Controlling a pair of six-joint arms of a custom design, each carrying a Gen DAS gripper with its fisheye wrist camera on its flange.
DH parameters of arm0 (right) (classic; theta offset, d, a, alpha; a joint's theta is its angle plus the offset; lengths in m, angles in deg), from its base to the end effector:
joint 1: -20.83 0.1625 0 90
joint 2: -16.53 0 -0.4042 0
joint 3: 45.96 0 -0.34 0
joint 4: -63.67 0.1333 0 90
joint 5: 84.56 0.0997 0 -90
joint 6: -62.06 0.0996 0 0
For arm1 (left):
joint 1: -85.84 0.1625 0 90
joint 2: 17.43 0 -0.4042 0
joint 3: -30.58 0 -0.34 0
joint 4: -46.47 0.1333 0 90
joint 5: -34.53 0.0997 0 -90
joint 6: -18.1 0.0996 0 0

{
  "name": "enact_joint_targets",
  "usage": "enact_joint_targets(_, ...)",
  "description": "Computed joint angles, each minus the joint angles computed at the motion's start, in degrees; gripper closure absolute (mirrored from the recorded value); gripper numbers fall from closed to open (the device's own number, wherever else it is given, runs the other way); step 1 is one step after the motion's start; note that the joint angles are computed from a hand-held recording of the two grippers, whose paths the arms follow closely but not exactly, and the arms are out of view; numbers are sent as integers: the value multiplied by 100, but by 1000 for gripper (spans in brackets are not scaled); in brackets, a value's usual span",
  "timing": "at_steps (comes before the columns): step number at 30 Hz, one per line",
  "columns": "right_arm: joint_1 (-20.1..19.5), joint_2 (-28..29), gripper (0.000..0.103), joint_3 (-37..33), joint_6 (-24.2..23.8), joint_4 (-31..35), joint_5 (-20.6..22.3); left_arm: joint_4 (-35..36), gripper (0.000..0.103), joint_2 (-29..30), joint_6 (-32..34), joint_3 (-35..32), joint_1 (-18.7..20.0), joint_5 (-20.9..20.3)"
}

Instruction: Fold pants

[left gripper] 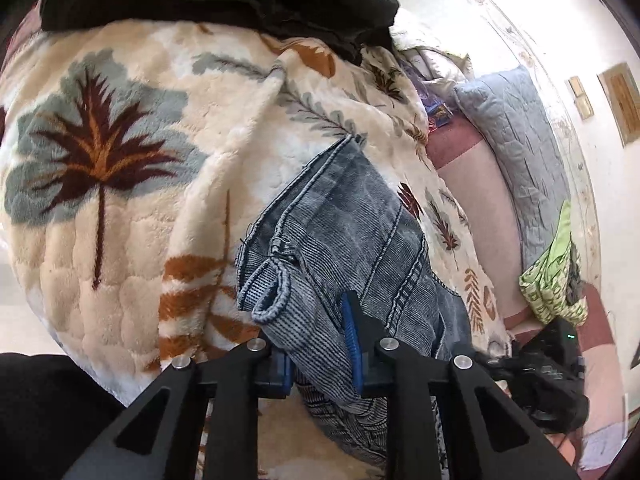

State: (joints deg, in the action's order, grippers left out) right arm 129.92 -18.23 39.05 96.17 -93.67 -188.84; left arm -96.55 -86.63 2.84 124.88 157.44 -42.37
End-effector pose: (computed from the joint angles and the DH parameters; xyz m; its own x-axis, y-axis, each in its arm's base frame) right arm 0.3229 -0.6006 0.0686 -0.9532 0.3008 0.0304 0.2680 0.8872 -0.3755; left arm -0.0367 -0.6042 0.3571 -0.9973 -0.0212 -0.0700 0.0170 0.8633 -0.5044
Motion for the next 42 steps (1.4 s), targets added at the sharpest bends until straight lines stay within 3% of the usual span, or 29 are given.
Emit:
enact_joint_targets(4, -27, -272, 42, 513, 21, -726, 268, -103, 87, -67, 243, 89, -205, 303)
enact_joint_targets(8, 143, -890, 42, 1514, -202, -1741, -159, -481, 91, -166, 836, 323, -668, 750)
enact_joint_targets(15, 86, -2187, 42, 3791, -30, -4071, -847, -1355, 93, -263, 1977, 981, -1805, 1306)
enact_joint_targets(23, -337, -3007, 42, 5648, 231, -6429, -1010, -1809, 93, -185, 2845, 2010, -3148, 1267)
enact_joint_targets(26, -589, -3133, 42, 6212, 275, -7166, -942, -1707, 93, 15, 2901, 2334, -3397, 1073)
enact_joint_targets(28, -843, -3152, 42, 6581, 343, -7596, -772, -1390, 93, 322, 2889, 2457, -3499, 1180)
enact_joint_targets(30, -1047, -3156, 42, 6785, 412, -7871, -584, -848, 93, 669, 2863, 2531, -3511, 1395)
enact_joint_targets(32, -1106, -3110, 42, 6785, 350, -7949, -514, -1129, 89, 727, 2965, 2749, -3548, 1510)
enact_joint_targets(33, -1093, -3076, 42, 6781, 326, -7998, -504, -1142, 82, 655, 3045, 2764, -3561, 1411)
enact_joint_targets(34, -1052, -3050, 41, 6731, 283, -7958, -569, -915, 66, 602, 2996, 2658, -3519, 1210)
enact_joint_targets(36, -932, -3019, 41, 6550, 242, -7725, -743, -251, 52, 444, 2814, 2296, -3349, 528)
enact_joint_targets(40, -601, -2988, 41, 6262, 111, -7301, -1111, 67, 48, -57, 2566, 2048, -3221, 16)
enact_joint_targets(42, -362, -2992, 41, 6188, 79, -7170, -1211, -97, 40, -372, 2579, 1970, -3039, -121)
